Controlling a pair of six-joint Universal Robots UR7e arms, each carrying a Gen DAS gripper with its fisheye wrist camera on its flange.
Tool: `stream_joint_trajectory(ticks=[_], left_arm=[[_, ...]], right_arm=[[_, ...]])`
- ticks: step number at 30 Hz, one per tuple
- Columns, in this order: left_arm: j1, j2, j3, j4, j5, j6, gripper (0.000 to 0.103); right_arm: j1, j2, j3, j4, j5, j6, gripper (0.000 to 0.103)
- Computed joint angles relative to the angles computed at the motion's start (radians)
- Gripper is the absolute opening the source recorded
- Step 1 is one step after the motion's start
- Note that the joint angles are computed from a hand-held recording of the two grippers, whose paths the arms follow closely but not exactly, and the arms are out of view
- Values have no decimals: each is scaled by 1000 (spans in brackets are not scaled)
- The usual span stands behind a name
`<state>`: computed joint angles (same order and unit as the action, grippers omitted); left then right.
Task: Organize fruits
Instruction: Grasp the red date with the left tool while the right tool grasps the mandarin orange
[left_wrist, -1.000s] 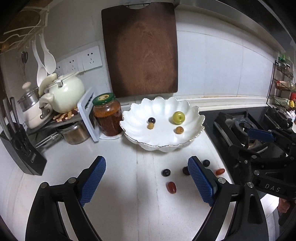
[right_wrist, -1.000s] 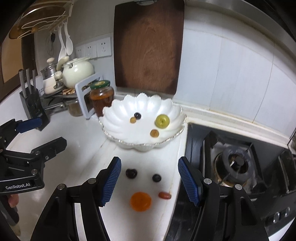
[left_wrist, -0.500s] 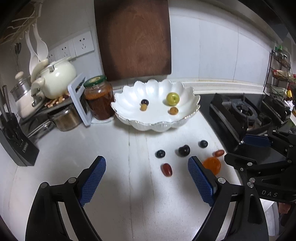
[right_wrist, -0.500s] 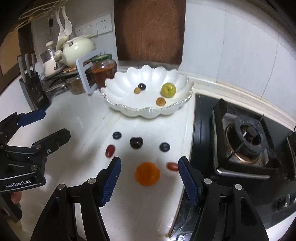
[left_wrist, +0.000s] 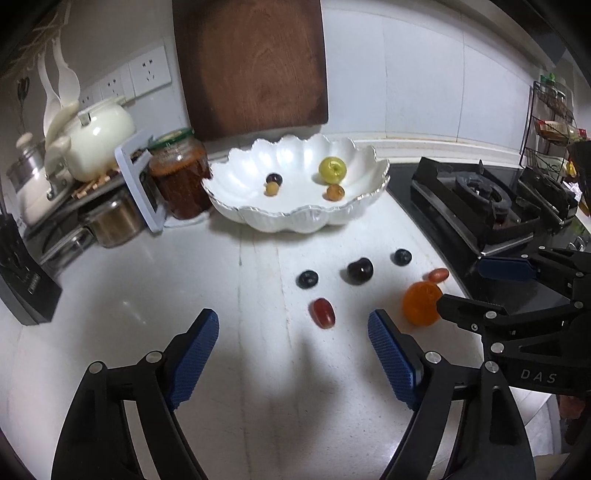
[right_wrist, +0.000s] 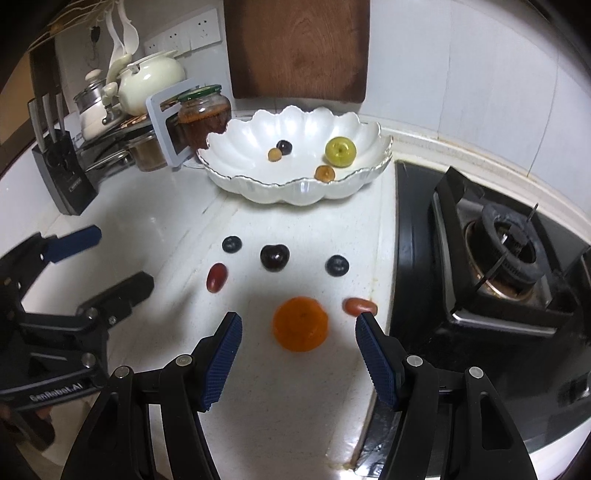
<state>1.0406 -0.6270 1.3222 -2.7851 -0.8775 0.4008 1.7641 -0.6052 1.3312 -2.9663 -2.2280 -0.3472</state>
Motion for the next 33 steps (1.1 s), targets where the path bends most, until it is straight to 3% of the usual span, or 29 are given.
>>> stream_joint_trajectory(ticks=[8,33], left_arm=[[22,28,-16,11,-34,3,74],[67,157,-213,192,-74,-105,48]], right_arm=[[-11,27,-2,-53,-21,-34,65],[-56,77,-72,14,26,-3,62]])
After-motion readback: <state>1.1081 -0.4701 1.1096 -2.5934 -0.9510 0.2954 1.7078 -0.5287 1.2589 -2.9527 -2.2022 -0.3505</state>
